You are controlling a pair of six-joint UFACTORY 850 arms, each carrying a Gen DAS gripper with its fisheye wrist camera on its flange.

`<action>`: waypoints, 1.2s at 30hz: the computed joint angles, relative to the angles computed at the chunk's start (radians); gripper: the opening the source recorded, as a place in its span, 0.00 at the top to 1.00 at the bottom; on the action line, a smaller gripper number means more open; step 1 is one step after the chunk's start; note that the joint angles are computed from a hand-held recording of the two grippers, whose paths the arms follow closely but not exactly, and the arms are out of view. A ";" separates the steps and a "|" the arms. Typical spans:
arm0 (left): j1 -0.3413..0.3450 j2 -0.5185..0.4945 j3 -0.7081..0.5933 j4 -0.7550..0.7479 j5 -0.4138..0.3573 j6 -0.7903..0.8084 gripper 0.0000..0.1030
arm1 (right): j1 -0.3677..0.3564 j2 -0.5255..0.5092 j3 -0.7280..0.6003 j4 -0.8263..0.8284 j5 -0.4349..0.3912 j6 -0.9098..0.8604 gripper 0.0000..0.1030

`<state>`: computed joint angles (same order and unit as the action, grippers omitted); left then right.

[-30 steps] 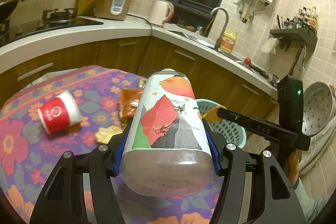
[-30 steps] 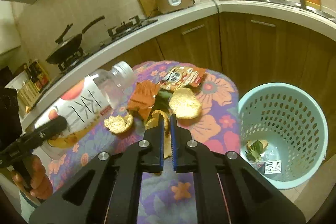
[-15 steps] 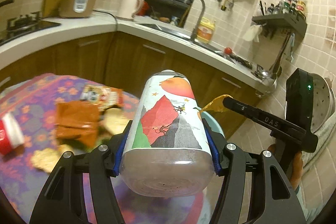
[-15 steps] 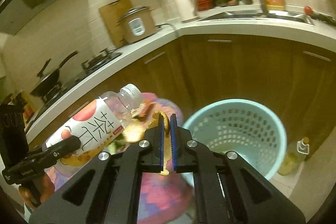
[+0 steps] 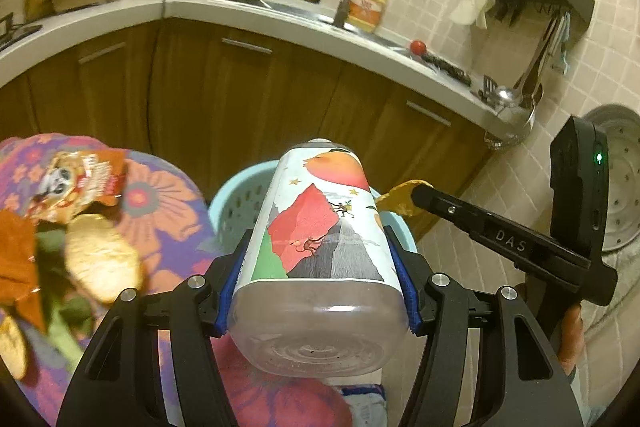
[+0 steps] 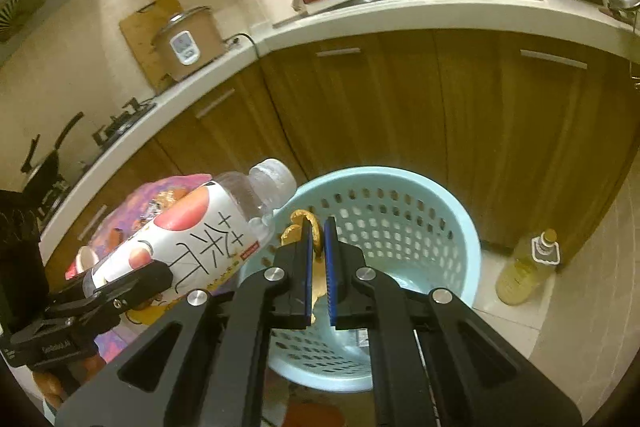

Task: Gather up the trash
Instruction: 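Carry bottle and peel over the blue basket and open both tools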

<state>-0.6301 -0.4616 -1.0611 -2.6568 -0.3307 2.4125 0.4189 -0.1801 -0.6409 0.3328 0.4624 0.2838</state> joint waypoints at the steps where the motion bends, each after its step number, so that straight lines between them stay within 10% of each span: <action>1: -0.004 -0.007 -0.009 -0.006 0.008 0.009 0.43 | 0.002 -0.005 -0.003 0.023 -0.004 -0.024 0.96; 12: -0.014 -0.091 -0.094 0.074 0.062 -0.075 0.42 | -0.024 -0.065 -0.049 0.042 -0.075 -0.032 0.96; 20: -0.005 -0.132 -0.137 0.265 0.095 -0.290 0.39 | -0.061 -0.120 -0.067 -0.251 -0.123 0.264 0.90; 36: -0.007 0.013 0.025 -0.075 0.003 0.047 0.37 | -0.038 -0.057 -0.023 -0.238 -0.100 0.266 0.78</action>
